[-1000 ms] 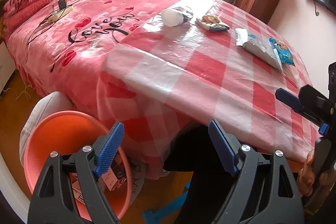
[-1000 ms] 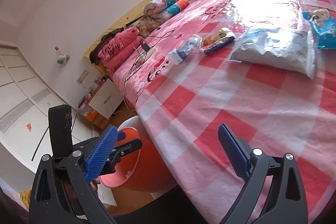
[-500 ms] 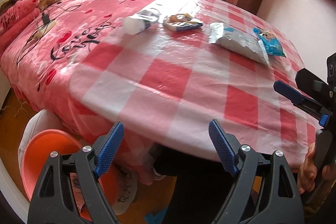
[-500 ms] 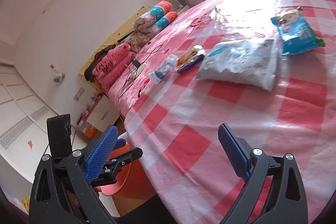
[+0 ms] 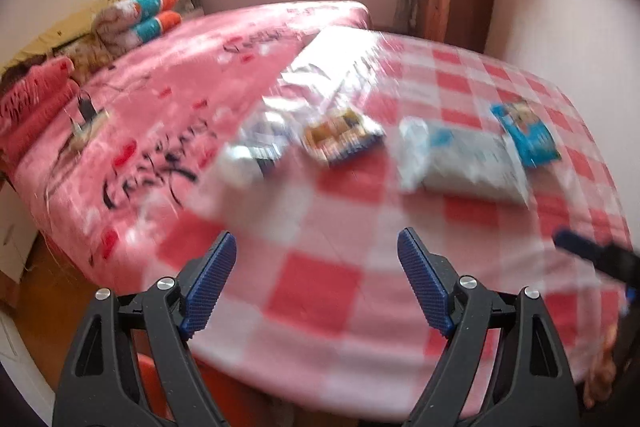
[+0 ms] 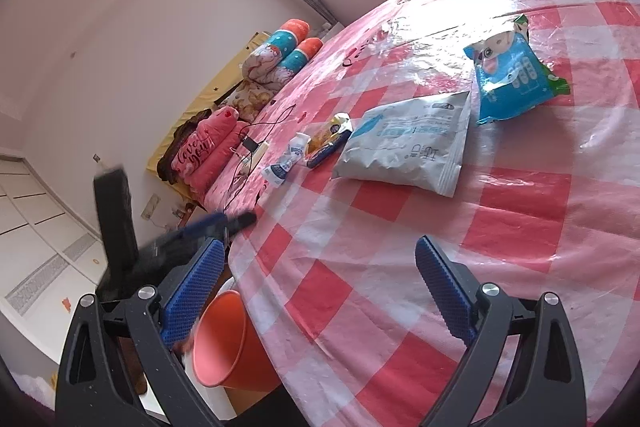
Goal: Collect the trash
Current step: 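Move both tools back over the checked table toward the remaining trash, then grasp the white MAGIC DAY bottle with the left gripper while the right grasps the blue snack bag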
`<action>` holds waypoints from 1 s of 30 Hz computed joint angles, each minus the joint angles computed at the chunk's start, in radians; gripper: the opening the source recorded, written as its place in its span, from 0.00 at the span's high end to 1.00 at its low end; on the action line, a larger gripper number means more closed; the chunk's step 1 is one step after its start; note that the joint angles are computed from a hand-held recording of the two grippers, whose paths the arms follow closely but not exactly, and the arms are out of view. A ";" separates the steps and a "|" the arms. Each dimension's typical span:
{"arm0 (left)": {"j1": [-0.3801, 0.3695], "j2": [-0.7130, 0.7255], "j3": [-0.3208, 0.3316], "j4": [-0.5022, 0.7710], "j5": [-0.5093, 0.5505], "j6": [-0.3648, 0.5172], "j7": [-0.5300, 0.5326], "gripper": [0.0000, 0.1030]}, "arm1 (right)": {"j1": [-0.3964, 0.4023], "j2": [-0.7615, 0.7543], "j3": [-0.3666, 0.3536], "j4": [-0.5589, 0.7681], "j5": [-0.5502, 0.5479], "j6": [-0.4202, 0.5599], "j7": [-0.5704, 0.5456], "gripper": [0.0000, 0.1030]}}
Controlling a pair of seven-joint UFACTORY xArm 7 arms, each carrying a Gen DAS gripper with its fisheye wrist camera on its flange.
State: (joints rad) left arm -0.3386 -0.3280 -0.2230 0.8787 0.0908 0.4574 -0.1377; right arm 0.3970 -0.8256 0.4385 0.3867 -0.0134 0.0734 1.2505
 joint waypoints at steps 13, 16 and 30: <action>0.029 0.302 0.040 0.269 0.076 -0.016 0.022 0.19 | 0.032 -0.063 -0.071 0.007 0.004 0.190 -0.055 0.07; 0.026 0.340 0.054 0.302 0.079 -0.021 0.021 0.19 | 0.041 -0.080 -0.098 0.011 0.019 0.253 -0.071 0.07; 0.055 0.445 0.068 0.382 -0.176 -0.002 0.205 0.19 | -0.033 -0.108 -0.184 0.072 0.031 0.446 -0.225 0.07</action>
State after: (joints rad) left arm -0.2836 0.1168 -0.1547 1.2609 -0.0856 0.4552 0.0674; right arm 0.3645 -0.9334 0.2542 0.4588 0.0177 0.5197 1.0253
